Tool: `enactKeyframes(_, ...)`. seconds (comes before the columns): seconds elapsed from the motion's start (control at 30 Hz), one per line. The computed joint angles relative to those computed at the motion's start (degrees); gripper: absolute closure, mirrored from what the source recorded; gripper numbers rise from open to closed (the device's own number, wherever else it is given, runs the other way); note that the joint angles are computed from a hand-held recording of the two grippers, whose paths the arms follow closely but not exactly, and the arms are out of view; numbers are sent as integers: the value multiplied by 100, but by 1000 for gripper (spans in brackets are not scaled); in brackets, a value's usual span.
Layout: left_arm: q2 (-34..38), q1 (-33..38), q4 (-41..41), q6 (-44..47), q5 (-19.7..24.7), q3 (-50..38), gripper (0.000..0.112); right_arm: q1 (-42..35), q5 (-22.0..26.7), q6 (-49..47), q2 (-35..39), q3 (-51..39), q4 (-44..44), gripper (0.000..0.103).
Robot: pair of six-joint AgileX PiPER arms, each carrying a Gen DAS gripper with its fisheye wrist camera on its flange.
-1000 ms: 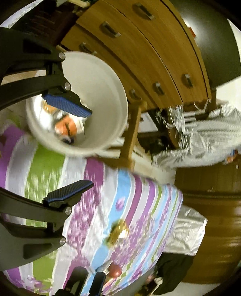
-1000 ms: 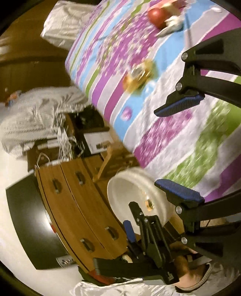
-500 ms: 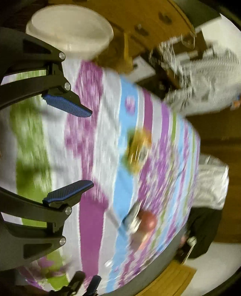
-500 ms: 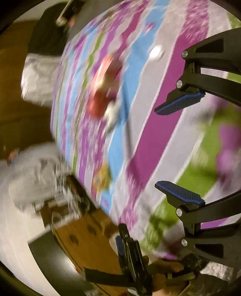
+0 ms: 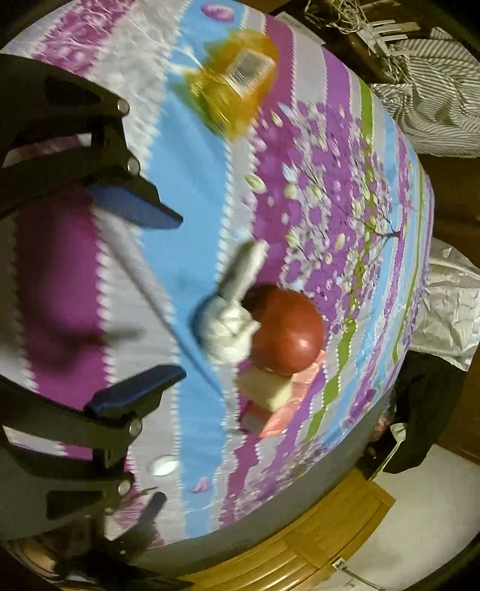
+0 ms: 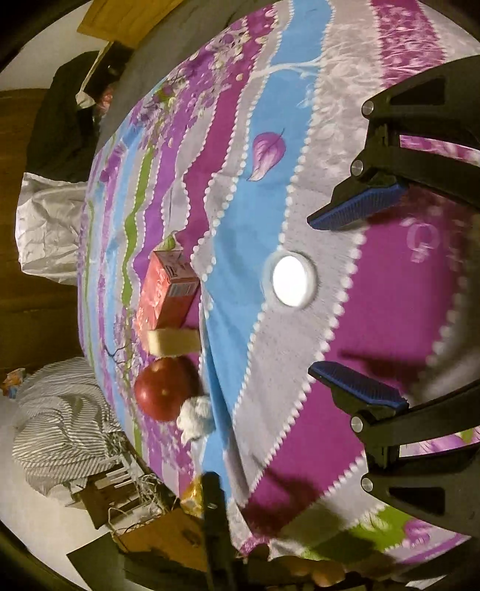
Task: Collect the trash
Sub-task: 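Grasp the white knotted cloth with the left tool while the right tool grasps the white round lid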
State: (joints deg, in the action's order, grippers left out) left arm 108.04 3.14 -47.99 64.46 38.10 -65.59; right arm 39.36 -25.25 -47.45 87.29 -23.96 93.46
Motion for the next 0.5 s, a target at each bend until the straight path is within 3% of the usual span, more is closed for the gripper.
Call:
enactKeyframes(0.13, 189, -438, 32, -381, -413, -76, 30, -269, 127, -170, 291, -255, -106, 29)
enactKeyframes(0.4, 555, -859, 384, -1143, -1106, -317, 29, -582, 341, -394, 744, -560, -80, 29)
enactKeyframes(0.47, 591, -895, 358, -1207, -1199, -358, 33, -494, 225, -425, 762, -559, 26, 38)
enactKeyframes(0.5, 607, -915, 354, -1232, -1278, -361, 44, -452, 136, -449, 779, -565, 102, 43)
